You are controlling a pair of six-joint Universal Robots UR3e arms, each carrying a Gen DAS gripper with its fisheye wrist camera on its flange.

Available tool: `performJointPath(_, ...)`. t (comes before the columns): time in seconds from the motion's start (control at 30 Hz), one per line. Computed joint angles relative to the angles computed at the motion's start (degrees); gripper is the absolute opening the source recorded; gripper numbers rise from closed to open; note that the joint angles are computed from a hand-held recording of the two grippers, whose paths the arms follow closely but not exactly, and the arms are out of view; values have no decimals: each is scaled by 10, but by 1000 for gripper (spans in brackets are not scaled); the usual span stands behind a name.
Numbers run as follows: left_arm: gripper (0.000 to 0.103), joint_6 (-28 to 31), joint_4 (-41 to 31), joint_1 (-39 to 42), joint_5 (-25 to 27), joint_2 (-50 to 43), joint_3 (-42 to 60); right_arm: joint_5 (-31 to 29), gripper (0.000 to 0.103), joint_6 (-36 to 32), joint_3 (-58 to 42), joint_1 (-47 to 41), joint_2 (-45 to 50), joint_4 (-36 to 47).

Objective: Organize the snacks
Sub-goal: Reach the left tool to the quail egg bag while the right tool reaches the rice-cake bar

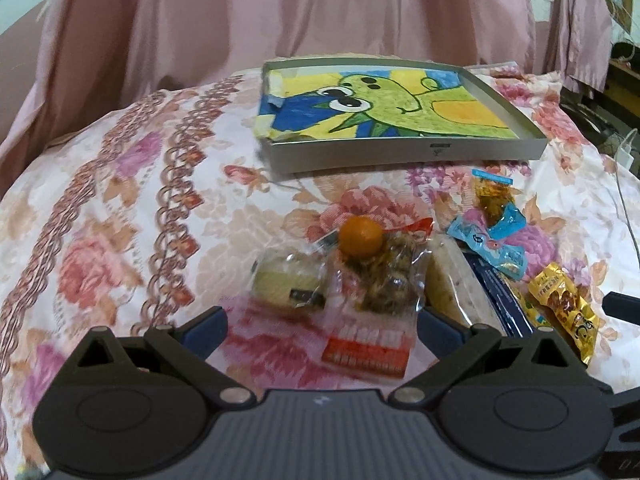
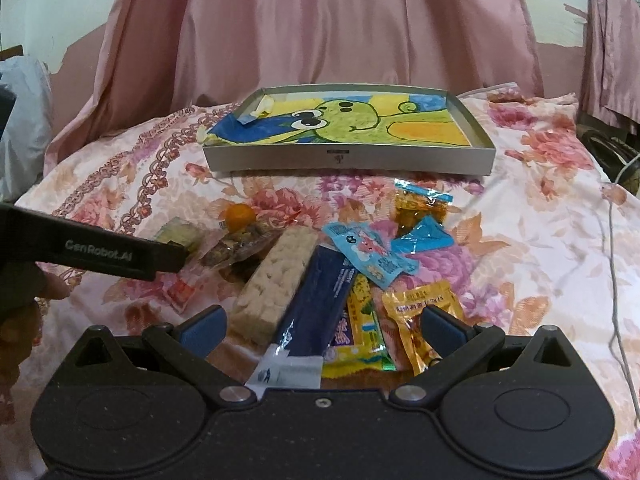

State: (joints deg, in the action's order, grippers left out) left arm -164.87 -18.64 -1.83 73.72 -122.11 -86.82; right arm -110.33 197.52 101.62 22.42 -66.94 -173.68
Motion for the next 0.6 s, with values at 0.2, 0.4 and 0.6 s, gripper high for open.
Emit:
performJointPath(0.2, 102, 21, -32, -7, -11, -45, 65, 29, 102, -13, -39, -19, 36, 5)
performJointPath(0.4, 102, 44, -89, -10, -25, -80, 132, 61, 102, -39, -91, -31, 84, 13)
performJointPath(0.6, 100, 71, -119, -1, -74, -94, 162, 78, 95, -37, -131, -33, 118, 29)
